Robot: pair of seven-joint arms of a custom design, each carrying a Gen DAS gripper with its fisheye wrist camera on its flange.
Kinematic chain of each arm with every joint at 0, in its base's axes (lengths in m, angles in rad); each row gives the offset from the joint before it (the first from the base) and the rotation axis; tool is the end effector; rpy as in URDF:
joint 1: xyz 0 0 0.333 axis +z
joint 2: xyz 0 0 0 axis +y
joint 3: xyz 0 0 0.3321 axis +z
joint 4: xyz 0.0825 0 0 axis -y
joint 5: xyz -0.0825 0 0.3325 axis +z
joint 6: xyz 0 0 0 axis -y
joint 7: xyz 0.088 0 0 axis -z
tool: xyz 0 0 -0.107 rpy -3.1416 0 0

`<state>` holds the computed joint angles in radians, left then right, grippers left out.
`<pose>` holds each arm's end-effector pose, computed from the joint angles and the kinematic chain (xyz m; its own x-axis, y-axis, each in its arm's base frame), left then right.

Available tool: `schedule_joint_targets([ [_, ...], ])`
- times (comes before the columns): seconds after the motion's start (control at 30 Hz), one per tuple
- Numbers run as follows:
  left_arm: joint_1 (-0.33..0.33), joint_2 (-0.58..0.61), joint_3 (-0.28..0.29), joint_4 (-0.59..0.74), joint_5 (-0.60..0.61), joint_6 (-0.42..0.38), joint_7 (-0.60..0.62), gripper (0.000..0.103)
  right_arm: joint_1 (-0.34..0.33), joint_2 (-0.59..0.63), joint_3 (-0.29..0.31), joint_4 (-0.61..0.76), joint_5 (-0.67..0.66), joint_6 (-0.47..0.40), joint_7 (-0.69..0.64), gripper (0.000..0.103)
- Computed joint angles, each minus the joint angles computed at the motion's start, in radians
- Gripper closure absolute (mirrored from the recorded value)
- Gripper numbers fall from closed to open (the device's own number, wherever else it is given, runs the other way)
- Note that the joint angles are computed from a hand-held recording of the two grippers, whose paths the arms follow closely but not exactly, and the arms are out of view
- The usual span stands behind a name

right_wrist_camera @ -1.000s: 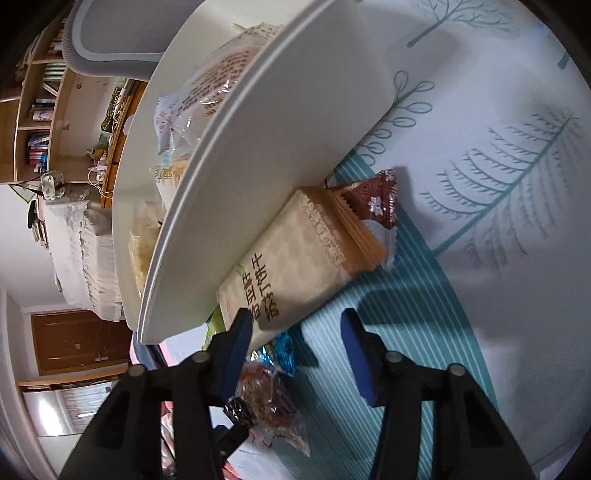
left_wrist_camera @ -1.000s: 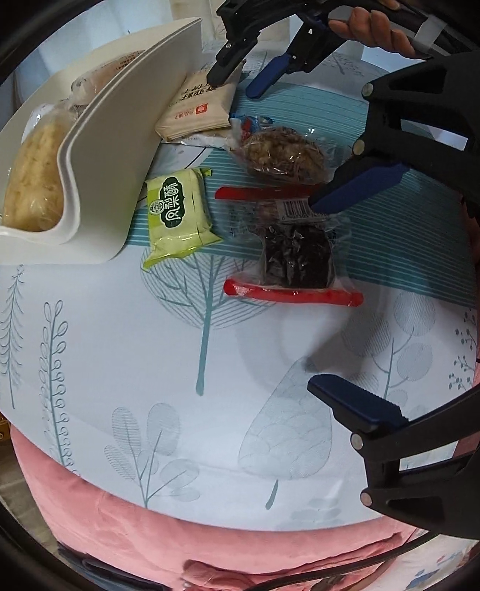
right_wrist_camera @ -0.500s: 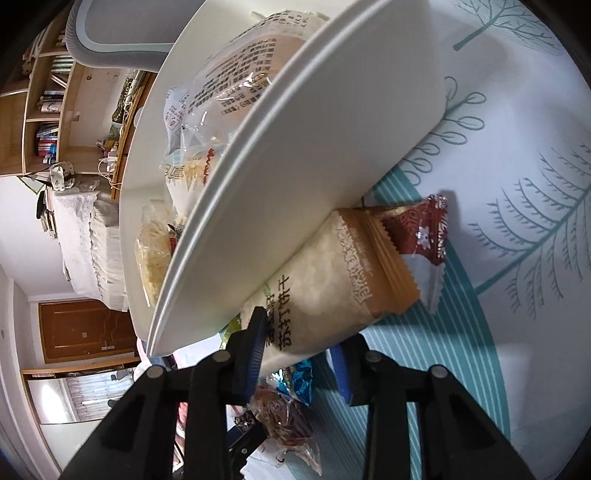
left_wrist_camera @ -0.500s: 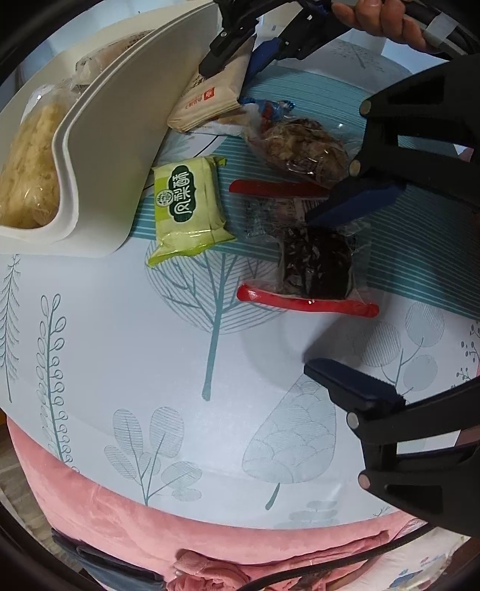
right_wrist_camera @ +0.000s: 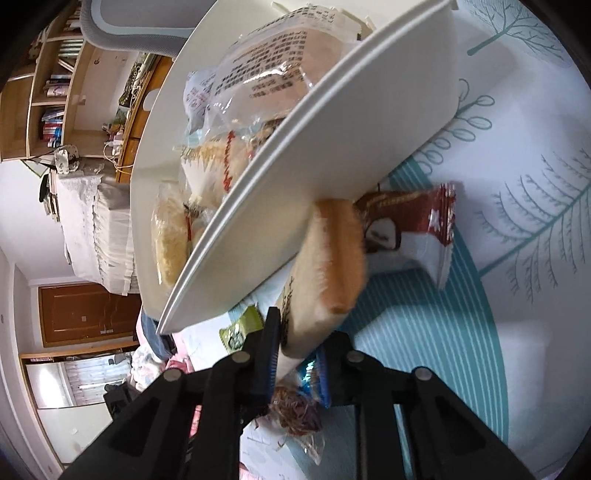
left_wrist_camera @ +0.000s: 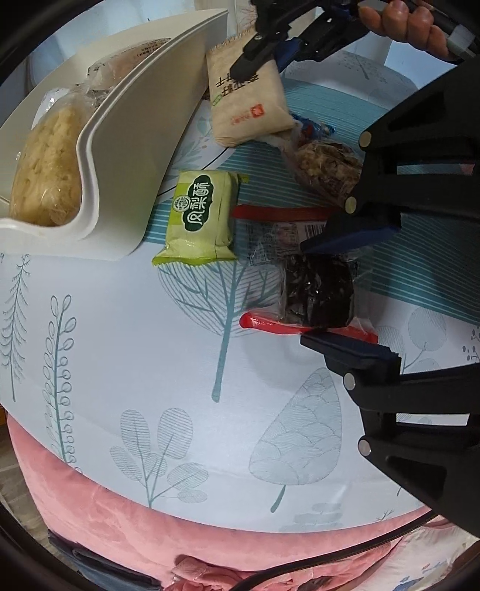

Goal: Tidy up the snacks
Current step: 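Grasp the dark red-edged snack with the left tool while the right tool grasps the beige biscuit pack, then lower the dark snack and beige biscuit pack into the tray and release both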

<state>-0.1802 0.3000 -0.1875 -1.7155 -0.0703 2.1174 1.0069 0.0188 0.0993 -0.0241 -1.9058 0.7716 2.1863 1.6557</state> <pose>0.5728 -0.2111 0.4629 0.2337 -0.9598 0.1553 -0.9704 -0.2401 -0.0240 0.5617 0.0230 0.5102 -0.3734 -0.6797 -0.6314 -0.8842 0.4666 0.0208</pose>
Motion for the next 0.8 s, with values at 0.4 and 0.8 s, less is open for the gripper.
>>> schedule_joint_targets([
  [0.4,0.065,-0.066,0.027,-0.063,-0.047,0.022,0.047,0.062,0.033,-0.055,0.009,0.008,-0.007,-0.081,-0.003,0.09],
  [0.8,0.114,-0.013,0.054,0.201,0.01,-0.057,0.055,0.062,0.069,-0.103,0.004,0.032,0.099,-0.061,-0.192,0.09],
])
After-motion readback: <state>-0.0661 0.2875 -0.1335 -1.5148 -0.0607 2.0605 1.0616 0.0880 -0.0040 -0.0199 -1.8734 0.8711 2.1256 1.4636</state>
